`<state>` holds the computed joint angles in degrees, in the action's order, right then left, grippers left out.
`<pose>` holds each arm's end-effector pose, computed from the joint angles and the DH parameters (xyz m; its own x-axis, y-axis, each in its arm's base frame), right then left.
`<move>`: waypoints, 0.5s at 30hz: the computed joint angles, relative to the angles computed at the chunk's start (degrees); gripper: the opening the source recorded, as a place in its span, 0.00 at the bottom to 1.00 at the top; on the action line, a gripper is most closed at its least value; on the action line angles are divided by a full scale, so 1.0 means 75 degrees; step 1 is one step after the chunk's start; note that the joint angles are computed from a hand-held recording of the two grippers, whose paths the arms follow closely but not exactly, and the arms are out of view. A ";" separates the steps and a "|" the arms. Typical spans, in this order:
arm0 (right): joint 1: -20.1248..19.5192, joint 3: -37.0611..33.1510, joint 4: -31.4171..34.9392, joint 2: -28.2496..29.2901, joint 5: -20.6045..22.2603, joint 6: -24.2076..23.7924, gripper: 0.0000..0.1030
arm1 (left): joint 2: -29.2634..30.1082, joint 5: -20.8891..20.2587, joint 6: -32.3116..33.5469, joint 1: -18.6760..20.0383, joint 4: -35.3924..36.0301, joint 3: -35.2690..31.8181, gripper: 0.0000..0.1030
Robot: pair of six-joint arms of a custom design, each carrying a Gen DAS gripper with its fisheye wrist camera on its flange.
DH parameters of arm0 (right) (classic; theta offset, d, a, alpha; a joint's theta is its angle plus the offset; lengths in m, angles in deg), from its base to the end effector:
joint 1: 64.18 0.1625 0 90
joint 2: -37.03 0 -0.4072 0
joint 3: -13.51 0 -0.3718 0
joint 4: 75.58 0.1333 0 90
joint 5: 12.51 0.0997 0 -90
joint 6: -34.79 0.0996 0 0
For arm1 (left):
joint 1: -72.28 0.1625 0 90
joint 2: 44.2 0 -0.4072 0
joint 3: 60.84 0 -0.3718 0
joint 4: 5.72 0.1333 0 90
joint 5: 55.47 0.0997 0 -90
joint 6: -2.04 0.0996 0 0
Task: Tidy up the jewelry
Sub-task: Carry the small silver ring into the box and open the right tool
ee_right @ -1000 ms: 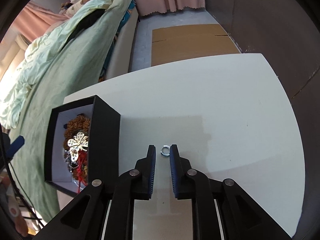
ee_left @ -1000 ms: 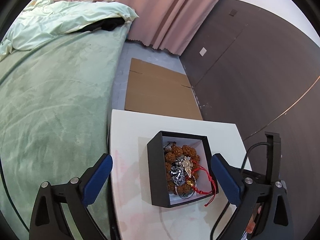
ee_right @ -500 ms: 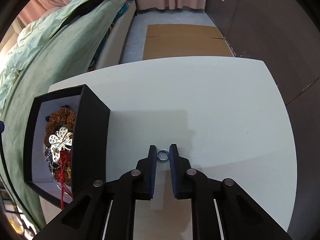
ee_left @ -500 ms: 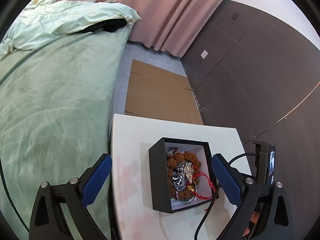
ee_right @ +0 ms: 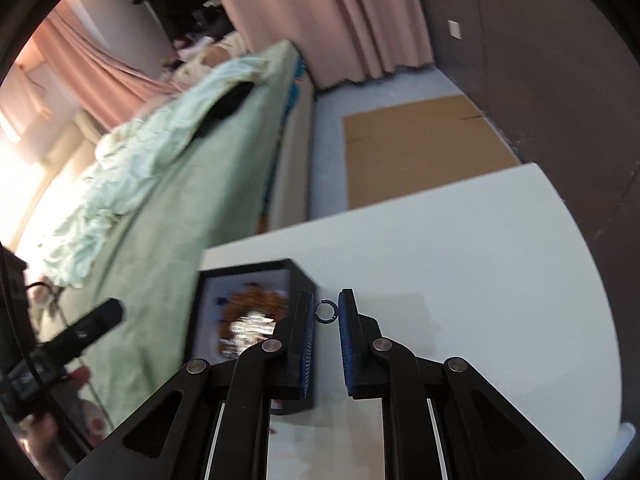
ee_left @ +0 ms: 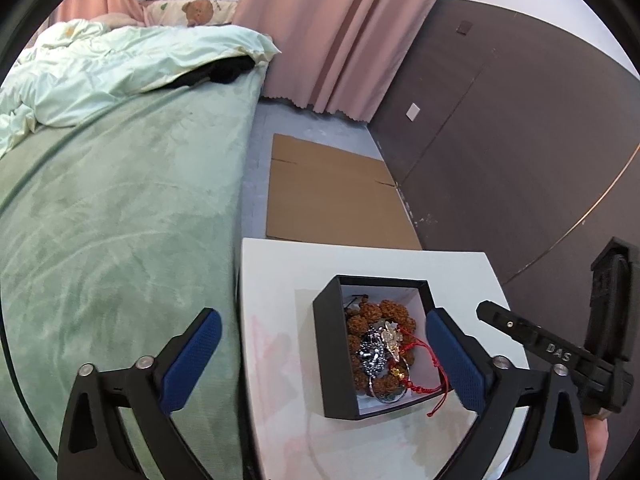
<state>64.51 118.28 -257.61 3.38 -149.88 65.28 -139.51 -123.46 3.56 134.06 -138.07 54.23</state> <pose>0.4072 -0.4125 0.0089 -0.8933 0.1818 0.4112 -0.1517 0.7391 -0.6563 -0.0576 -0.4682 0.3953 -0.8731 0.3330 -0.3561 0.4599 0.8050 -0.3748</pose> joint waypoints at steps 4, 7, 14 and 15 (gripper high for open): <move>0.0038 -0.0184 -0.0611 0.0266 0.0506 -0.0443 0.14 | -0.0054 0.0093 0.0019 0.0027 -0.0038 -0.0006 1.00; 0.0048 -0.0414 -0.0742 0.0481 0.0730 -0.0668 0.14 | -0.0081 0.0124 0.0018 0.0110 -0.0062 -0.0077 1.00; 0.0062 -0.0817 -0.0604 0.0783 0.1293 -0.0893 0.46 | -0.0253 0.0158 0.0026 0.0212 -0.0171 -0.0127 1.00; 0.0095 -0.0766 -0.0708 0.0780 0.1183 -0.0874 0.51 | -0.0291 0.0147 0.0034 0.0209 -0.0182 -0.0109 1.00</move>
